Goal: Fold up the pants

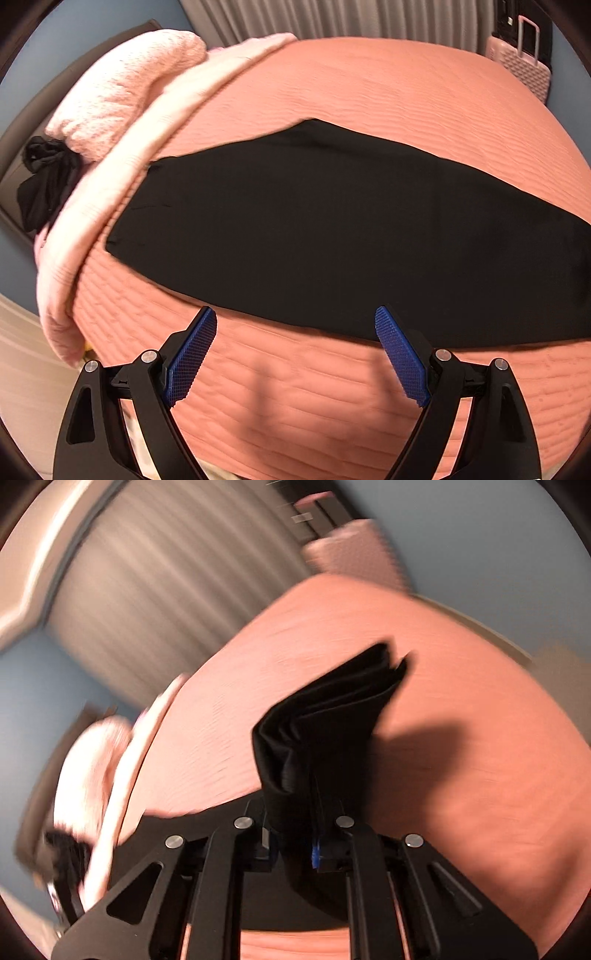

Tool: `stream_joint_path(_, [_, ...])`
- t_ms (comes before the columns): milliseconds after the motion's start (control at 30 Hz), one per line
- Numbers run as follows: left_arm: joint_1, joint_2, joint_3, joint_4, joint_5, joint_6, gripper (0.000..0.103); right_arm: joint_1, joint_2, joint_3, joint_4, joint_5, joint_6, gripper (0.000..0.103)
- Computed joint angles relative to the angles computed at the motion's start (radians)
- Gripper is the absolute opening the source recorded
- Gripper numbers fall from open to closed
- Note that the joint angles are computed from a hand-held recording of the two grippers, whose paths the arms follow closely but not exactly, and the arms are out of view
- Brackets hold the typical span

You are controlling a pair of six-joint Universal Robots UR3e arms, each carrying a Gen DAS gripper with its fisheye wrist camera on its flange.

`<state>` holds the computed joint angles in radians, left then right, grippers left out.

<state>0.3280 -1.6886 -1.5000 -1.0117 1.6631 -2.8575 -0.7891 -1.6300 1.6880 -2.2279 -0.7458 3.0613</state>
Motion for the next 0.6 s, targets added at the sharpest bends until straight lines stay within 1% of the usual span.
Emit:
stream_joint_path(67, [0.070,0.019,-0.019,0.024,-0.041,0.036,0.086,0.189,0.084,-0.122,-0.043,-0.081,0.084,0.012])
stream_joint_path(100, [0.094,0.022,-0.020,0.030,-0.058,0.050,0.086,0.294,0.147,-0.201,-0.043,-0.095,0.093,0.011])
stream_joint_path(167, [0.159,0.031,-0.031,0.052,-0.093,0.091,0.086,0.479,0.265,-0.344,-0.052,-0.191,0.132,0.011])
stream_joint_path(200, [0.194,0.033,-0.037,0.067,-0.109,0.113,0.086,0.581,0.348,-0.439,-0.043,-0.229,0.150,0.011])
stream_joint_path(300, [0.270,0.013,-0.033,0.095,-0.137,0.169,0.086,0.805,0.598,-0.728,0.034,-0.326,0.172,0.011])
stream_joint_path(400, [0.348,-0.024,-0.023,0.118,-0.175,0.223,0.086,0.963,0.861,-1.019,0.151,-0.425,0.162,0.011])
stream_joint_path(433, [0.372,-0.049,-0.003,0.112,-0.183,0.240,0.086,0.992,0.916,-1.084,0.188,-0.449,0.173,0.012])
stream_joint_path(500, [0.409,-0.074,0.014,0.102,-0.199,0.256,0.086,1.042,0.953,-1.125,0.163,-0.512,0.202,0.012])
stream_joint_path(567, [0.444,-0.104,0.038,0.097,-0.219,0.260,0.086,1.055,0.994,-1.228,0.222,-0.534,0.234,0.012])
stream_joint_path(600, [0.458,-0.117,0.048,0.096,-0.230,0.261,0.086,1.066,1.028,-1.314,0.257,-0.561,0.239,0.012])
